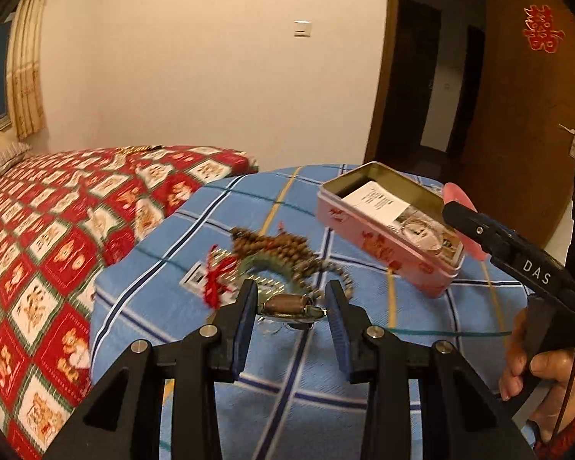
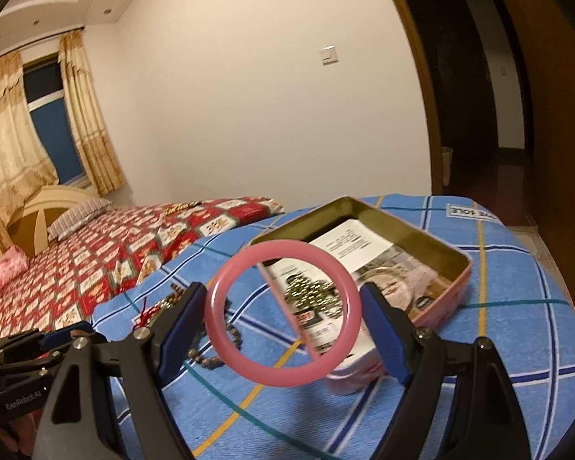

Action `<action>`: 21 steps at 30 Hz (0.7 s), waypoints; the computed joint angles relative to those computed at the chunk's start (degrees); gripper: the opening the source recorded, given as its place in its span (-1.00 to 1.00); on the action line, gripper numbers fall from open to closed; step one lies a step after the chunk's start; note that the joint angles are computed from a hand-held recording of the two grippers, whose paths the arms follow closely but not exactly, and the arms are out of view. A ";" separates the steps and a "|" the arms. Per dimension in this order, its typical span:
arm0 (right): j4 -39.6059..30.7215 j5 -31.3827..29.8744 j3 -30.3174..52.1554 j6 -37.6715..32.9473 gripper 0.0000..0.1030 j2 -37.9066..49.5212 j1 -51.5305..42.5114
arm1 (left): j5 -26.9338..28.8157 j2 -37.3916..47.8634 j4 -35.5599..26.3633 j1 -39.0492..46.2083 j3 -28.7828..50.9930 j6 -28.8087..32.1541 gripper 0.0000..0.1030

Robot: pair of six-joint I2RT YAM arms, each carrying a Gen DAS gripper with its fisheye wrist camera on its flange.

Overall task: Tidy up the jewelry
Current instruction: 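Release the watch into the tin with the left tool while the right lowers the pink bangle in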

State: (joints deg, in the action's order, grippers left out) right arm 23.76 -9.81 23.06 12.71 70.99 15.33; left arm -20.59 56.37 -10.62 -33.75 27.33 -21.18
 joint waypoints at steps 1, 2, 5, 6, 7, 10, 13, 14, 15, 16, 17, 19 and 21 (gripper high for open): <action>0.02 -0.24 -0.08 -0.35 0.62 -0.42 -1.13 | 0.55 0.99 0.59 -0.19 0.83 0.31 -0.29; -0.13 -0.51 0.02 -0.76 0.62 -0.65 -2.13 | 0.97 1.58 1.02 -0.44 1.35 0.35 -0.29; -0.63 -2.28 1.00 -2.31 0.62 -0.13 -6.41 | 3.13 5.74 3.97 -0.93 4.36 1.18 -0.29; -0.74 -2.75 1.64 -2.73 0.62 0.65 -7.52 | 3.59 7.47 4.90 -1.02 5.54 1.58 -0.29; -1.05 -3.36 2.81 -3.23 0.62 2.08 -8.90 | 4.08 9.29 5.84 -1.12 6.79 1.99 -0.29; -1.77 -4.82 5.88 -3.99 0.63 5.56 -11.56 | 6.34 16.15 8.76 -0.78 11.71 3.55 -0.28; -3.03 -5.66 9.14 -5.41 0.62 9.40 -12.58 | 9.22 24.12 10.52 0.35 17.57 4.63 -0.28; -3.24 -5.93 9.79 -5.71 0.62 10.43 -12.76 | 10.42 27.24 10.83 0.99 19.88 4.92 -0.28; -3.38 -6.19 10.28 -5.87 0.62 11.26 -12.87 | 10.46 29.19 11.47 1.26 21.33 5.20 -0.28; -3.83 -6.47 10.89 -6.22 0.62 12.19 -12.81 | 10.99 31.43 10.87 1.69 23.46 5.55 -0.28; -4.31 -6.47 11.29 -6.70 0.62 12.74 -12.87 | 11.47 33.84 10.42 2.09 25.63 5.97 -0.28; -5.18 -5.95 12.24 -7.68 0.62 13.88 -12.53 | 12.01 38.76 8.93 2.55 30.46 6.73 -0.28; -5.96 -6.70 13.17 -8.69 0.62 15.01 -12.73 | 12.30 42.08 8.14 2.85 33.61 7.22 -0.28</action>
State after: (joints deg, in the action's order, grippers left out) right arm 17.81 -16.51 36.23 4.02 86.00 2.60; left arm -8.29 98.46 -2.48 -30.90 60.94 -13.96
